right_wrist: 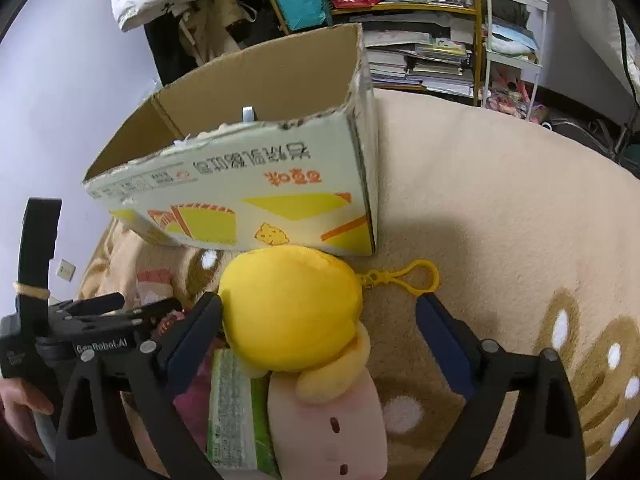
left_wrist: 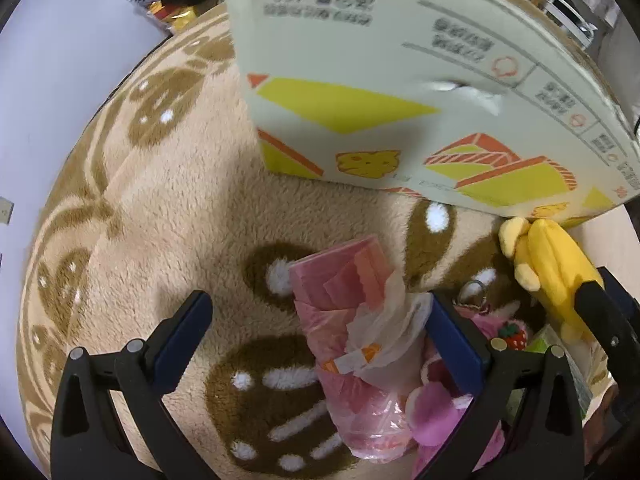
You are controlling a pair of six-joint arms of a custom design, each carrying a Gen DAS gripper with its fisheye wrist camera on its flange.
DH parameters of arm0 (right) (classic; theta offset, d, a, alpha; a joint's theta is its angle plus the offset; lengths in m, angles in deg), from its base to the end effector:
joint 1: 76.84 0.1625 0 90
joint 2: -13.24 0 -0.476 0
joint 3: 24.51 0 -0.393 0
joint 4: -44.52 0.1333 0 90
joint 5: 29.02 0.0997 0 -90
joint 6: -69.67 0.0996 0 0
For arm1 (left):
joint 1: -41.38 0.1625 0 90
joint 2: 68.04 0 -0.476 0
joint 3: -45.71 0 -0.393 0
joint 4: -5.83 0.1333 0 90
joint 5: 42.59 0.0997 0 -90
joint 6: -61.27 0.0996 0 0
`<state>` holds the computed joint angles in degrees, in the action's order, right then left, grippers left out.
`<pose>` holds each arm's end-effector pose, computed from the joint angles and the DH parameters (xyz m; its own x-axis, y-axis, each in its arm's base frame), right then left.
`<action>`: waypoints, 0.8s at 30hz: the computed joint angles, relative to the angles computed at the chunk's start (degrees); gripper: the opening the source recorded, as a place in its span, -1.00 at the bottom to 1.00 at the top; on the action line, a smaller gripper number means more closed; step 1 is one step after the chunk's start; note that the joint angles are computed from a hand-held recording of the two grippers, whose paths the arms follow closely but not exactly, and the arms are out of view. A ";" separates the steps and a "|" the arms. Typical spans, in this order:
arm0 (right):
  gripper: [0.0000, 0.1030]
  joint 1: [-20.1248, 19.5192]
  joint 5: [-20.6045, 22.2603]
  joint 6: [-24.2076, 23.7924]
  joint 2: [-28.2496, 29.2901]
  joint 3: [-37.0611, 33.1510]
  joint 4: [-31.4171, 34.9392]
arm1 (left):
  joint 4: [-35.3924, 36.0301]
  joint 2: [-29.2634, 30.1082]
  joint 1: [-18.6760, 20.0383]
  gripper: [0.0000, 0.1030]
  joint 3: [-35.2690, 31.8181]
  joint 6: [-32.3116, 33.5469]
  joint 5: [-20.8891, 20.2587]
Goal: Organize soft objects
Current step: 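Grasp the yellow plush keychain with the right tool while the left tool grasps the pink wrapped packet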
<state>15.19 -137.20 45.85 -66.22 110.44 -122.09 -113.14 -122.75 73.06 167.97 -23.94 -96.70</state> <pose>0.1176 -0.4329 0.2543 -0.8589 -0.3045 0.4118 -0.4153 0.8846 -0.2121 -0.2846 -0.4009 0.0626 -0.6725 -0.3355 -0.6597 -0.0584 0.9126 -0.4046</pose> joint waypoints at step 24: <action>0.23 0.17 3.79 -2.99 0.53 0.67 0.73 | 0.99 0.57 -2.53 -0.01 2.29 -0.91 0.58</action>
<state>15.36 -133.41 42.86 -65.69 111.11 -121.36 -112.15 -122.18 70.53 170.25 -24.85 -96.13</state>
